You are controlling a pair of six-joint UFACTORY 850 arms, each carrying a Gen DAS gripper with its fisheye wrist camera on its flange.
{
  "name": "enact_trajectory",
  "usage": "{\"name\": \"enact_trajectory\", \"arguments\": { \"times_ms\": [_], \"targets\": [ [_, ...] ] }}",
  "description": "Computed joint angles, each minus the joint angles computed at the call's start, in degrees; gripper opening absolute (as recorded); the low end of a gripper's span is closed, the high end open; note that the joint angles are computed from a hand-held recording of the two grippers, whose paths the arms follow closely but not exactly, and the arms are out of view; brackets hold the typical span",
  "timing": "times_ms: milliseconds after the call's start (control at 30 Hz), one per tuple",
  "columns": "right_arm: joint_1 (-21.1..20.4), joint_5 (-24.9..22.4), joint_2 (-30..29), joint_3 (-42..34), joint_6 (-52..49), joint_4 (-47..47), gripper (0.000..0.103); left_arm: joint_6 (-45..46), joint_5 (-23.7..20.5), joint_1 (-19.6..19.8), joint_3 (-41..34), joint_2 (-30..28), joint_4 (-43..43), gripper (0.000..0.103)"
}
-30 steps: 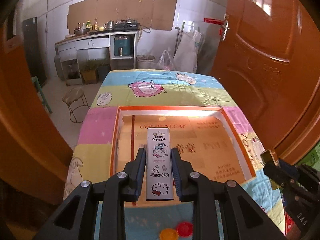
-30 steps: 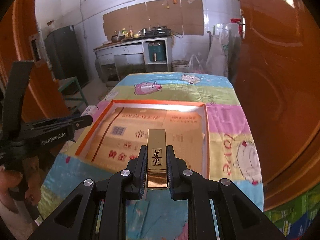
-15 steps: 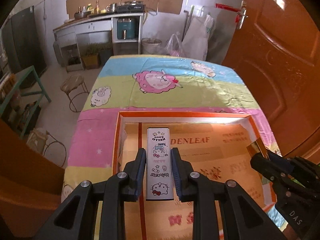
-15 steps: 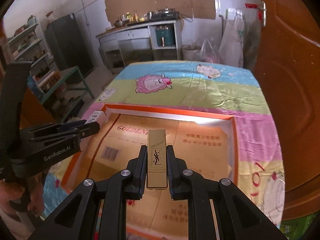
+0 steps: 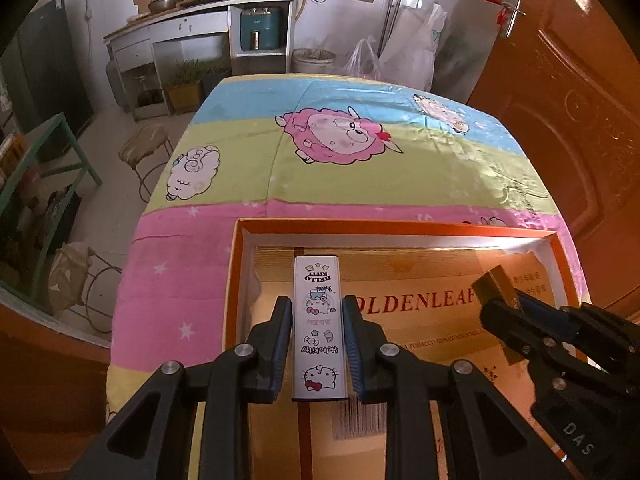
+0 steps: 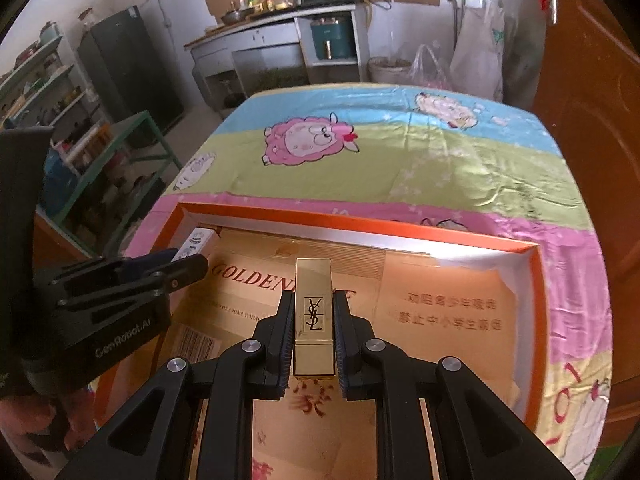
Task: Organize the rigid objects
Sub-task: 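Carry the gold lipstick and Hello Kitty box into the cardboard tray with both tools, then open both tools to release the lipstick and box in the tray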
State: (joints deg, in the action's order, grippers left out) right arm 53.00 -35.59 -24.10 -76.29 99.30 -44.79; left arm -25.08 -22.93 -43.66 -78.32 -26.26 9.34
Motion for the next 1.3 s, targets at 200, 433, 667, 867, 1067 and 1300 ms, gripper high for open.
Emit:
{"name": "enact_trajectory", "arguments": {
  "times_ms": [200,433,667,867,1067,1300],
  "targets": [
    [-1.14,1.18,-2.15,-1.94,-3.04,2.38,0.018,-2.22,1.49,0.03,-0.08,-0.57,2.71,0.026],
    [-1.72,0.06,-2.77,-2.43,-3.48,3.3,0.018,-0.85,1.46,0.17,-0.56,-1.27,1.92,0.026],
    [-2.45,-0.56,-3.8,-2.99,-4.86,4.73,0.018,-0.22,1.73,0.54,-1.27,-2.09,0.5,0.026],
    [-2.64,-1.21,-4.73,-4.02,-5.95,5.42,0.018,2.54,2.51,1.1,-1.06,-2.27,-3.04,0.026],
    [-2.63,-0.11,-4.75,-3.83,-5.02,5.02,0.028,4.71,2.46,0.98,-1.2,-2.61,-2.85,0.027],
    [-1.71,-1.98,-3.97,-3.08,-3.69,3.36,0.053,8.05,2.3,0.91,-1.79,-2.92,-4.76,0.043]
  ]
}}
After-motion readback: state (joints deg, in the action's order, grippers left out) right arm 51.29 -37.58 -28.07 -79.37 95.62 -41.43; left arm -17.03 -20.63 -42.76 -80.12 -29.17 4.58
